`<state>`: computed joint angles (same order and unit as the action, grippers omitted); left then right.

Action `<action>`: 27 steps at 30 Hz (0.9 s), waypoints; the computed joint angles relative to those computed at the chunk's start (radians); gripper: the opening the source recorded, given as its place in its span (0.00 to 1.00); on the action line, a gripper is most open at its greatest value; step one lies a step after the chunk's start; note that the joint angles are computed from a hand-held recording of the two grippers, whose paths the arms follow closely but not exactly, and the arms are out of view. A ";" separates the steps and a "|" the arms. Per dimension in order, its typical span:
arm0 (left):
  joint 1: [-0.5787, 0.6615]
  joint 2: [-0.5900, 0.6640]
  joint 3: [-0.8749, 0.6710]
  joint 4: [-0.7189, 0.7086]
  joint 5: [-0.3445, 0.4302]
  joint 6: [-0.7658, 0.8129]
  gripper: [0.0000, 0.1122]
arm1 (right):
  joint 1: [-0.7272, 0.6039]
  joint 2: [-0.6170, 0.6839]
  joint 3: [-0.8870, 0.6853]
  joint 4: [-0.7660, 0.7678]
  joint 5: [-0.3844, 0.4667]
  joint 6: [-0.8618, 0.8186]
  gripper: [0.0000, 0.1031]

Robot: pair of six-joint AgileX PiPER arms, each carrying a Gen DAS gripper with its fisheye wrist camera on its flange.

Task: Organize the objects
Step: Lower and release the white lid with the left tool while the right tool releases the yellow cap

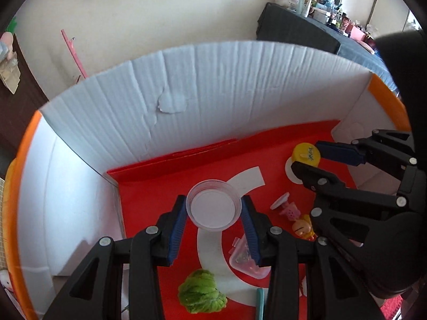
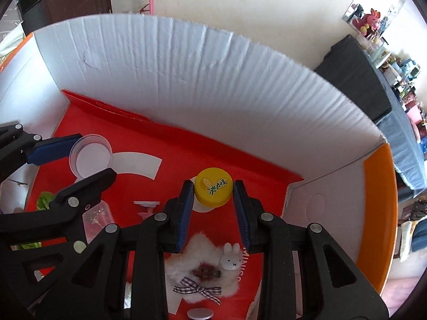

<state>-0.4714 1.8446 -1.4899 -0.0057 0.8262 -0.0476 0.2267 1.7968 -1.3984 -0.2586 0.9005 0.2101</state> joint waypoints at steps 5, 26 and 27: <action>0.008 0.010 -0.005 -0.024 0.011 0.007 0.38 | -0.015 0.009 -0.001 0.026 0.003 -0.022 0.28; 0.020 0.015 0.023 -0.030 -0.025 0.025 0.38 | -0.056 -0.009 0.010 0.076 0.004 -0.079 0.28; 0.019 0.021 0.013 -0.029 -0.021 0.022 0.38 | -0.058 -0.008 0.008 0.078 0.005 -0.083 0.28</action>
<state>-0.4528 1.8654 -1.4772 -0.0346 0.8055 -0.0251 0.1686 1.7883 -1.3899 -0.1809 0.9054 0.1275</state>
